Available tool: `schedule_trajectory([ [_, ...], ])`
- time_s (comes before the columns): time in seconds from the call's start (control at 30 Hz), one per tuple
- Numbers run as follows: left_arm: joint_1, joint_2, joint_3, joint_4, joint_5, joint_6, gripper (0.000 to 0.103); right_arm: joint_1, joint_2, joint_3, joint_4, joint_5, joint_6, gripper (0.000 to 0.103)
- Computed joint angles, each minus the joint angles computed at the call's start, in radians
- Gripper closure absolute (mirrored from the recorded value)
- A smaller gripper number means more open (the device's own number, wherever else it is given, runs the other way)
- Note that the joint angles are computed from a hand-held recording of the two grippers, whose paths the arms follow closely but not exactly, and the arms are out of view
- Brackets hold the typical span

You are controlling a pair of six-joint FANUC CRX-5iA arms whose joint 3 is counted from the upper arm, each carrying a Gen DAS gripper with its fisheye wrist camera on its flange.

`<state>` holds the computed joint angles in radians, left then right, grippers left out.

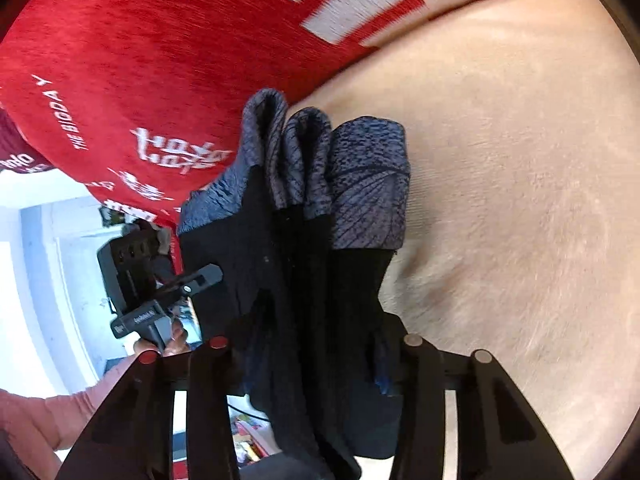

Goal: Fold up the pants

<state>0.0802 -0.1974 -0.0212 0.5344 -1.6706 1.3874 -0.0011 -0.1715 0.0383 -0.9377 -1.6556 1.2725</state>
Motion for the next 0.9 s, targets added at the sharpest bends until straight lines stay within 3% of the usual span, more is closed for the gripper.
schedule_trajectory([
  [0.17, 0.015, -0.028, 0.070, -0.017, -0.079, 0.012, 0.042, -0.063, -0.050, -0.010, -0.090, -0.040, -0.045, 0.059],
  [0.37, 0.066, -0.100, 0.068, -0.034, -0.186, 0.023, 0.042, -0.088, -0.167, -0.101, -0.175, -0.071, -0.125, 0.059],
  [0.6, 0.160, -0.230, -0.046, -0.086, -0.271, -0.051, 0.040, 0.010, -0.293, -0.211, -0.155, -0.023, -0.186, 0.059],
  [0.63, 0.162, -0.246, -0.072, -0.108, -0.271, -0.058, 0.038, 0.049, -0.306, -0.228, -0.124, -0.004, -0.197, 0.059],
  [0.7, 0.176, -0.286, -0.118, -0.141, -0.237, -0.080, 0.023, 0.137, -0.326, -0.244, -0.040, 0.048, -0.209, 0.057],
  [0.8, 0.186, -0.310, -0.157, -0.155, -0.178, -0.071, 0.003, 0.197, -0.349, -0.266, 0.061, 0.102, -0.232, 0.046],
  [0.9, 0.191, -0.326, -0.173, -0.163, -0.159, -0.080, 0.000, 0.323, -0.359, -0.264, 0.200, 0.147, -0.268, 0.037],
])
